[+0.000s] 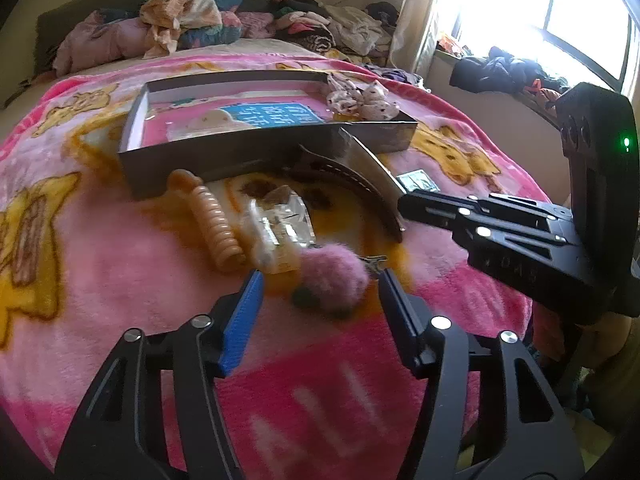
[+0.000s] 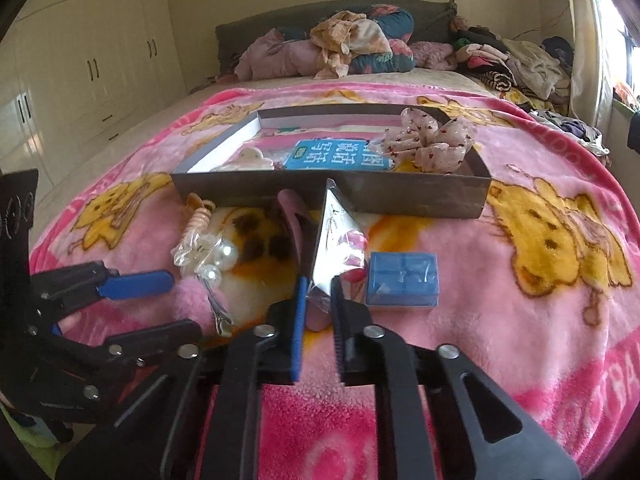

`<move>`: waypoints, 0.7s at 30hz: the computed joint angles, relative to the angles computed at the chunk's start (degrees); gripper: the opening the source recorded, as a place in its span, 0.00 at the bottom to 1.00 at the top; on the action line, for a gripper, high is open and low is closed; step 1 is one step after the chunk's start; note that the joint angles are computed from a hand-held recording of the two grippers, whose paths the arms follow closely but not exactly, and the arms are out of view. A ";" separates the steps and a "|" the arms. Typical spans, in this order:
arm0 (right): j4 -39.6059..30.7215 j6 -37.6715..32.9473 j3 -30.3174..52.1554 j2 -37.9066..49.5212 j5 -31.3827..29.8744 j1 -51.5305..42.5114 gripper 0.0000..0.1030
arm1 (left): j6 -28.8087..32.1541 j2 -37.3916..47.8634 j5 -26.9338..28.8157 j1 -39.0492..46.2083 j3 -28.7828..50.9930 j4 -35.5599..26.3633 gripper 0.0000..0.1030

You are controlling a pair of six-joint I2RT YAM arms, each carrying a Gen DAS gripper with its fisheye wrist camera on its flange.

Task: Organize jewelry
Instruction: 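Grasp the pink pom-pom clip with left tool while right tool grasps the red-earring bag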

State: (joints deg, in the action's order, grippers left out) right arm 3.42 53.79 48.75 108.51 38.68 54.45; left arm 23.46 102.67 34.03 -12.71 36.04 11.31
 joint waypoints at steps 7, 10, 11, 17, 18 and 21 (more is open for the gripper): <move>0.17 0.93 -1.19 -1.06 0.73 -1.21 0.06 | -0.82 0.10 -0.87 -2.57 0.12 0.72 0.38; -0.87 0.35 0.16 -0.15 0.58 -1.68 0.06 | -1.51 0.32 -1.56 -3.55 0.45 0.84 0.30; -1.12 -0.04 0.67 0.15 0.36 -1.98 0.06 | -1.64 0.38 -2.06 -3.87 0.48 0.95 0.28; -0.52 -2.49 2.19 1.53 -1.49 -4.32 0.09 | -1.32 0.99 -3.02 -4.86 0.43 0.39 0.26; 0.06 -2.65 1.86 1.47 -1.81 -4.69 0.09 | -1.32 1.04 -3.07 -4.92 0.39 0.36 0.26; 1.84 -1.99 0.42 0.71 -2.35 -5.24 0.08 | -1.13 1.20 -3.25 -5.38 0.07 0.52 0.23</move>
State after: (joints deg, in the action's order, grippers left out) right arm 5.25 51.79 49.17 109.23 36.33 49.21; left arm 22.32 103.87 30.78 -18.09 36.11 11.83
